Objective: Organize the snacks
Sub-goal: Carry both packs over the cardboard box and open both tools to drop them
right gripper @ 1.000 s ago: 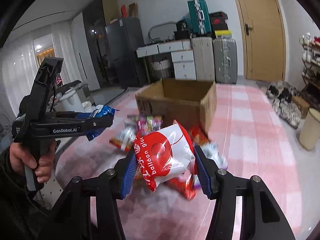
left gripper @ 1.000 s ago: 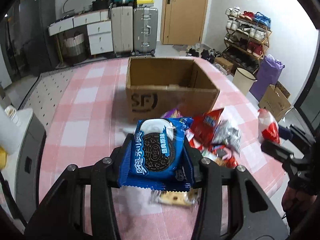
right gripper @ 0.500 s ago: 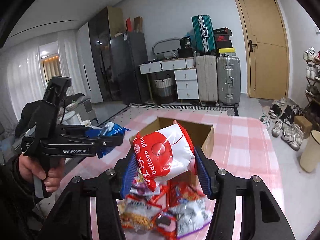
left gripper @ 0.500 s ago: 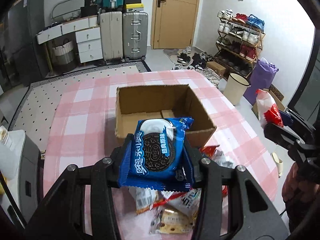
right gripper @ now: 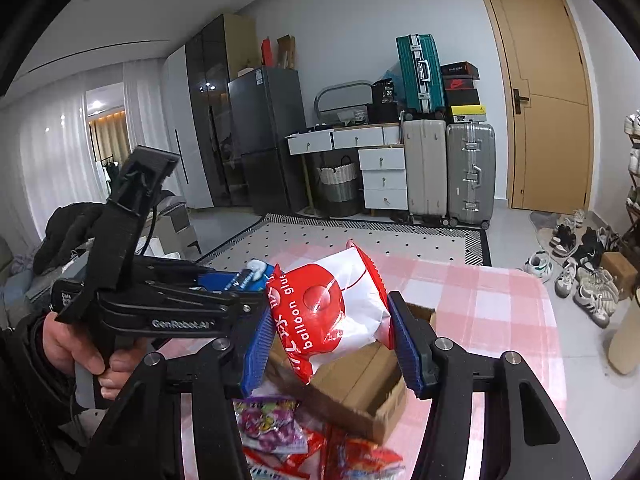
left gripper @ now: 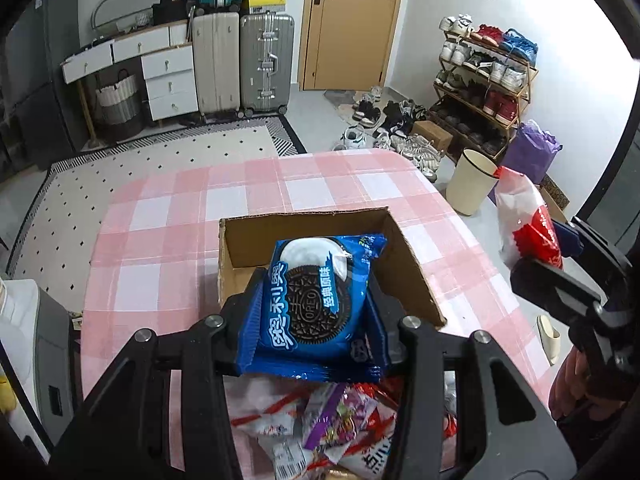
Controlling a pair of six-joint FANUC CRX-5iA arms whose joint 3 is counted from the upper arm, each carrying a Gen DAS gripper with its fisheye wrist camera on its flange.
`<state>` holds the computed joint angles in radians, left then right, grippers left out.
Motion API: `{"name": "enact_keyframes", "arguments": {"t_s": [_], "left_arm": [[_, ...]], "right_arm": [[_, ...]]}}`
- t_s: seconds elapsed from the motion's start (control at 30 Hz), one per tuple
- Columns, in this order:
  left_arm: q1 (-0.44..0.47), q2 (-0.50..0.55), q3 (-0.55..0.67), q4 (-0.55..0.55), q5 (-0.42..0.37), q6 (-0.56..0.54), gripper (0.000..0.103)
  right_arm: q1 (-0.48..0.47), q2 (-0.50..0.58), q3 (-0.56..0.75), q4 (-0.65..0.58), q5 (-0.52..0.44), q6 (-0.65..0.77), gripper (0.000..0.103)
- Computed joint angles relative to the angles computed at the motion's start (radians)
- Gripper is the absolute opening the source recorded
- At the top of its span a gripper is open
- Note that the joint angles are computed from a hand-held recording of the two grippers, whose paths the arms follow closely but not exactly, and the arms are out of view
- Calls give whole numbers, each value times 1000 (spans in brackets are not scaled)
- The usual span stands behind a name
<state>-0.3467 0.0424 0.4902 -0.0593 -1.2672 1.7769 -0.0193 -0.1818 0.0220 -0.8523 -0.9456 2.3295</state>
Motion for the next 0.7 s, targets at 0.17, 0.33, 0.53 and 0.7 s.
{"name": "enact_keyframes", "arguments": {"t_s": [0.17,0.33,0.53,0.7], "left_arm": [[30,54,17,32,-6,-15,42],[56,94,4,67,7,-32,42],[73,117,-34,98,42,-50,42],[83,143,-47,120,60,-62,42]], "right_arm": [[38,64,39,34,14,-35,55],[69,136,73,63,22,-57,55],[85,200,88,92,28,-76,55],[100,228,86,118,43,-93,56]]}}
